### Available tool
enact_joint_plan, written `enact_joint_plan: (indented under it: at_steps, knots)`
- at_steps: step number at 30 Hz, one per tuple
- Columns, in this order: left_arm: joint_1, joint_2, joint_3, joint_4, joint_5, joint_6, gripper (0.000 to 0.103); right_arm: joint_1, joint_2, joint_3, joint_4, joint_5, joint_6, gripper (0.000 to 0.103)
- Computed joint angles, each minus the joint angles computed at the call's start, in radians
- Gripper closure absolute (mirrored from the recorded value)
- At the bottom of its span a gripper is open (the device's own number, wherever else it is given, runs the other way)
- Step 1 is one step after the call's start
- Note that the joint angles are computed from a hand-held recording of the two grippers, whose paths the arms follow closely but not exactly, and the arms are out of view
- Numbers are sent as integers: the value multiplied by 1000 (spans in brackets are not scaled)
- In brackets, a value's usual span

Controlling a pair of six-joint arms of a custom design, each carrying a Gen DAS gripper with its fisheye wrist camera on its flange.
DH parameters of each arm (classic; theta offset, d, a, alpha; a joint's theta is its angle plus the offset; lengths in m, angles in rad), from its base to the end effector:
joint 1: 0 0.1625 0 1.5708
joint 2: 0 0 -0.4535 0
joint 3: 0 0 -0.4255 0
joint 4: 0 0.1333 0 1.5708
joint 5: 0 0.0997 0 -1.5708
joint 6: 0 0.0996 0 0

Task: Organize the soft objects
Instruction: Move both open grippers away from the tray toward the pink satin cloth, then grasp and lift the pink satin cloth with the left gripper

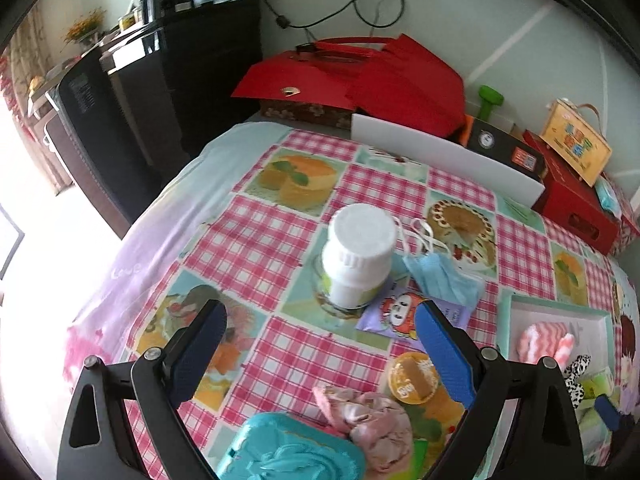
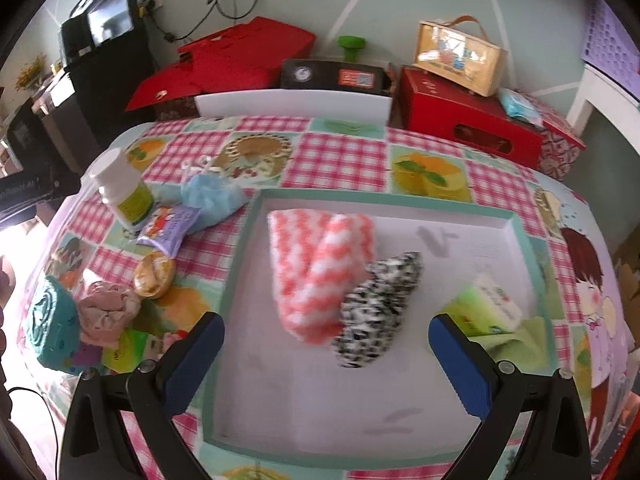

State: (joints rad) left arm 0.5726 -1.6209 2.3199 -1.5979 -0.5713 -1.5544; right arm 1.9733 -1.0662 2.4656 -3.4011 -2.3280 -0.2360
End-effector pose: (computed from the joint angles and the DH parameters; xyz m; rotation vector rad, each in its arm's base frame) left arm -0.1745 -0.3707 0.2374 -0.1905 2.1174 -0.8794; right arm 0.2213 -0.3542 0.1161 0.5453 -2.3041 0.5925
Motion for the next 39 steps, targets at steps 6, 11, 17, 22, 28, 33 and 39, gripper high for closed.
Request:
enact_joint_plan:
  at_steps: [6, 11, 17, 22, 28, 33, 39]
  knots:
    - [9, -53, 14, 22, -5, -54, 8, 23, 60, -31, 14, 41, -16, 0]
    - [16, -70, 31, -41, -22, 1, 8, 34, 84, -45, 82, 68, -34, 0]
    - [22, -50, 45, -179, -69, 149, 8, 34, 77, -38, 148, 77, -31, 0]
    - [29, -29, 53, -248, -131, 246, 8, 33, 68, -28, 168, 96, -51, 0]
    - [43, 5, 42, -265, -204, 380, 8, 22, 52, -25, 193, 158, -79, 13]
    - [85, 62, 18, -309, -316, 582, 8, 18, 37, -20, 221, 211, -109, 27]
    - [123, 118, -26, -256, -361, 649, 8, 14, 40, -22, 252, 253, -139, 43]
